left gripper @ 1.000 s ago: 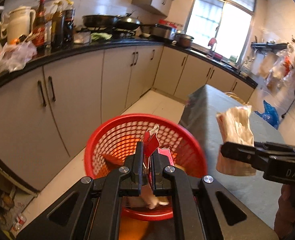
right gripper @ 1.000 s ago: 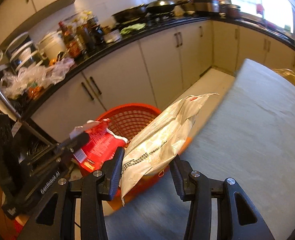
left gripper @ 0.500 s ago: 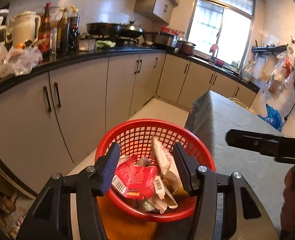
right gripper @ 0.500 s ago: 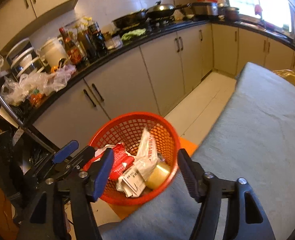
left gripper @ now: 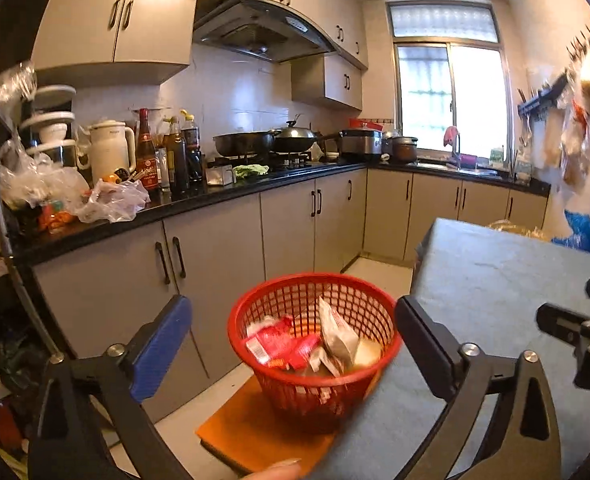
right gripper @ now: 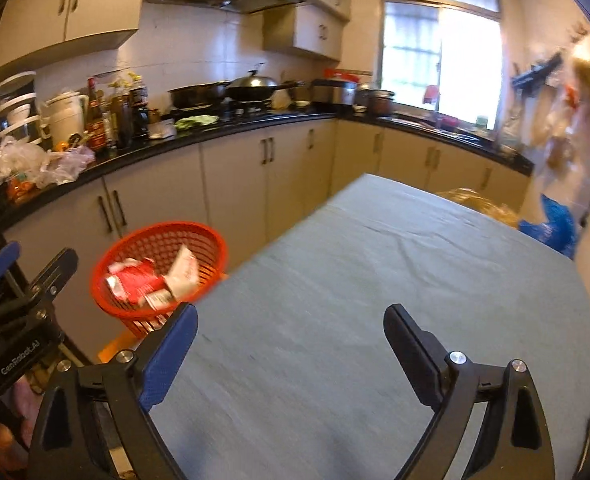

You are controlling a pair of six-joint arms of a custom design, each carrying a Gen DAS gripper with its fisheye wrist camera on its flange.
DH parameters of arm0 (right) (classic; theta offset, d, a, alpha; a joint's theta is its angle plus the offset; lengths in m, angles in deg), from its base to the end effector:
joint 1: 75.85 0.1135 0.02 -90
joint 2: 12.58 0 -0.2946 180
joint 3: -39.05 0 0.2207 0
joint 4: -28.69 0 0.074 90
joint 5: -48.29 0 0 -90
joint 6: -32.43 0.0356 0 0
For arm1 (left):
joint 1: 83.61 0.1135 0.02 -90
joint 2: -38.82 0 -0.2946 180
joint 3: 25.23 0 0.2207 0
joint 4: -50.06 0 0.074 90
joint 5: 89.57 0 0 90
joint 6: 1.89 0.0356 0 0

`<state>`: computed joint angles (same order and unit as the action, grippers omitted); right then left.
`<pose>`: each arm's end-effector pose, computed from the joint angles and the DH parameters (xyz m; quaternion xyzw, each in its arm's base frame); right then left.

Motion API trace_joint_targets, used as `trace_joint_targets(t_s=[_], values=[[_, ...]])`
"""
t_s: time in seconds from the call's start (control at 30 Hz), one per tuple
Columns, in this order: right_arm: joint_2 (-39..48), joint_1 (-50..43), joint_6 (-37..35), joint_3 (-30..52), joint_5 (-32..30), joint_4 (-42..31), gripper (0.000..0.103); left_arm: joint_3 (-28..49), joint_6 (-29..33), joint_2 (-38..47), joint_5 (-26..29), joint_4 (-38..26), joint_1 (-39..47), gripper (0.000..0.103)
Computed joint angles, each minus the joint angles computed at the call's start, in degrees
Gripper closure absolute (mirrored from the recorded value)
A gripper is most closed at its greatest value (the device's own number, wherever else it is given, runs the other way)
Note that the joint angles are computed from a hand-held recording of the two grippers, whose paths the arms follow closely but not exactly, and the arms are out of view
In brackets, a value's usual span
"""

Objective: Collect trash

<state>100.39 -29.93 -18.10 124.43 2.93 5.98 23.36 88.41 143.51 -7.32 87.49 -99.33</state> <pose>0.2921 0.2657 0.2061 0.0798 0.8760 -0.0495 0.4731 0.3106 -0.0824 0.1803 0.0739 0.8082 -0.0236 0.5838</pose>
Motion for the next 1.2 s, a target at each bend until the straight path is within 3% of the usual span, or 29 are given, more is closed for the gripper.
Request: trace_joint_targets(t_s=[0.13,0.27,0.57,1.2], values=[[-2.99,1.75,4.80,-5.14,3.63,-1.02,0.006,-3.91,0.99,0.41,-4.70,4.51,-4.01,0.001],[-5.57,2.42,7.36,-9.25,4.03,-0.24,0.006,-1.59,0.56,0.47,-5.19,-1.56,-5.97,0.001],[-9.00,3.54,10.35,-14.17,5.19,0.80,0.005,-1.20,1.37,-0.53,-8.84,-3.49,-9.45,0.001],[-7.78,4.59,10.67,-12.65,5.18,-0.69,0.005,-1.26,2.00,0.32,-9.18,-3.81,-9.30,0.001]])
